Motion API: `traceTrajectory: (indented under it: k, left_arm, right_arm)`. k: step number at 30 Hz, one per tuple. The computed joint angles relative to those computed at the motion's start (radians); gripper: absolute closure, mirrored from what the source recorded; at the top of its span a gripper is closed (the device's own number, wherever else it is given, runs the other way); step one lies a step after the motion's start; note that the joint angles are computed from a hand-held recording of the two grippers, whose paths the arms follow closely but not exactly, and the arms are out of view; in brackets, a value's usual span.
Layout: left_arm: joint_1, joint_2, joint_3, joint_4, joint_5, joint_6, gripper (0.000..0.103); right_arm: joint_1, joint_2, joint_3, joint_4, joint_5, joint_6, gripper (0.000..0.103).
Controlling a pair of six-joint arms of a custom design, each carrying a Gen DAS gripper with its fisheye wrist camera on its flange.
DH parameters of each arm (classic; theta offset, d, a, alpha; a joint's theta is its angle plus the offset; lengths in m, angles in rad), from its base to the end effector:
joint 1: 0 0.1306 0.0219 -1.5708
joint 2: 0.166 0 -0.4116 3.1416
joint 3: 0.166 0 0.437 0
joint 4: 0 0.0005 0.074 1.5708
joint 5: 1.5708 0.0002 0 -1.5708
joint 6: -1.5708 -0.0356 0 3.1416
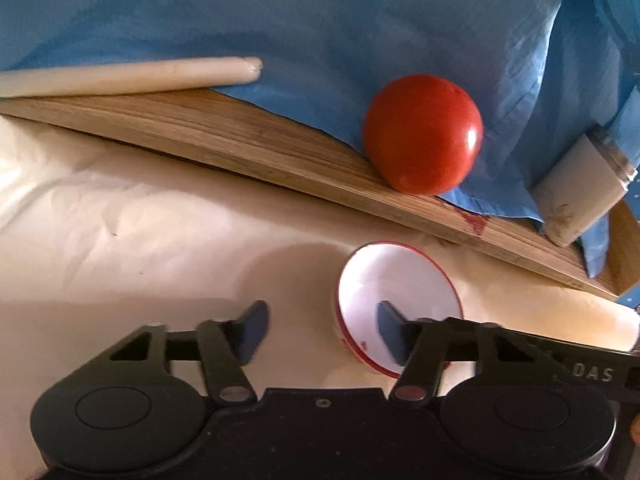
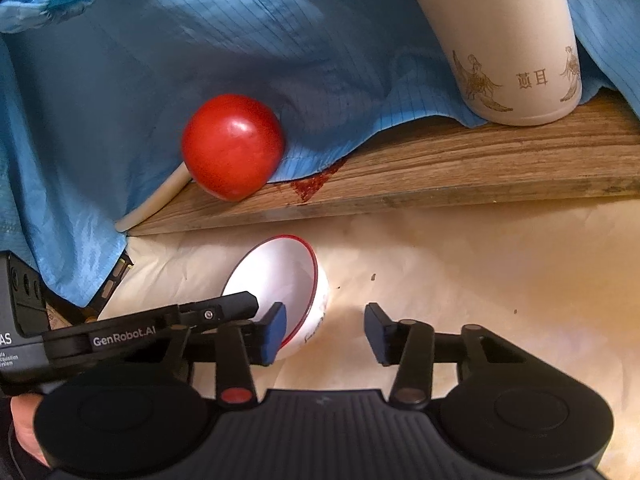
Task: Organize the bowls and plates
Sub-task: 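Move both grippers to the rim of the other white red-rimmed bowl, then close both grippers on the second white bowl rim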
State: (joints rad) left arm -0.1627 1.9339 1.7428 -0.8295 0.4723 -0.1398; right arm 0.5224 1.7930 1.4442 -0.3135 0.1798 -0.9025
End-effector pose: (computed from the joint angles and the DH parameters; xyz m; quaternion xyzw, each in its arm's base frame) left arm 0.7017 -0.1321 0.3127 0.2038 0.9154 -0.2282 0.2615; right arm 0.5877 0.3305 0.2950 0.2078 0.8714 0.2246 0.3835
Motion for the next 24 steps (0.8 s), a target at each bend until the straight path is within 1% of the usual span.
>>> traceTrajectory:
  k: [1,3,4,6,7,8,13,16,19,21,24]
  left_arm:
    - [0.003,0.008,0.009,-0.013,0.012,-0.001,0.054]
    - [0.005,0.015,0.018,-0.031,0.026,-0.006,0.065]
    - [0.006,0.016,0.019,-0.037,0.033,-0.008,0.067]
    - [0.009,0.016,0.016,-0.036,0.049,-0.004,0.076]
    - [0.009,0.015,0.014,-0.037,0.061,-0.005,0.078]
    - [0.009,0.014,0.015,-0.037,0.069,-0.010,0.084]
    - [0.009,0.006,0.007,-0.026,0.068,-0.005,0.085]
    - [0.007,0.002,-0.001,-0.013,0.072,0.001,0.085]
    - [0.007,-0.008,-0.014,-0.006,0.075,-0.004,0.085]
    - [0.012,-0.016,-0.019,-0.009,0.082,-0.006,0.085]
    - [0.017,-0.030,-0.036,0.002,0.092,-0.003,0.086]
  right_arm:
    - [-0.001,-0.003,-0.006,0.005,-0.004,0.000,0.059]
    - [-0.002,-0.005,-0.010,0.014,-0.010,0.001,0.063]
    - [0.000,-0.004,-0.008,0.014,-0.009,0.002,0.063]
    - [-0.001,-0.005,-0.011,0.019,-0.013,0.003,0.065]
    - [-0.001,-0.005,-0.012,0.021,-0.017,0.002,0.066]
    - [-0.002,-0.006,-0.014,0.025,-0.022,0.001,0.066]
    - [-0.014,-0.005,-0.023,0.052,-0.079,-0.010,0.068]
    - [-0.020,-0.007,-0.033,0.073,-0.116,-0.023,0.073]
    - [-0.018,-0.011,-0.035,0.060,-0.101,-0.021,0.076]
    - [-0.014,-0.013,-0.034,0.048,-0.083,-0.020,0.079]
    - [-0.008,-0.020,-0.038,0.048,-0.065,-0.020,0.081]
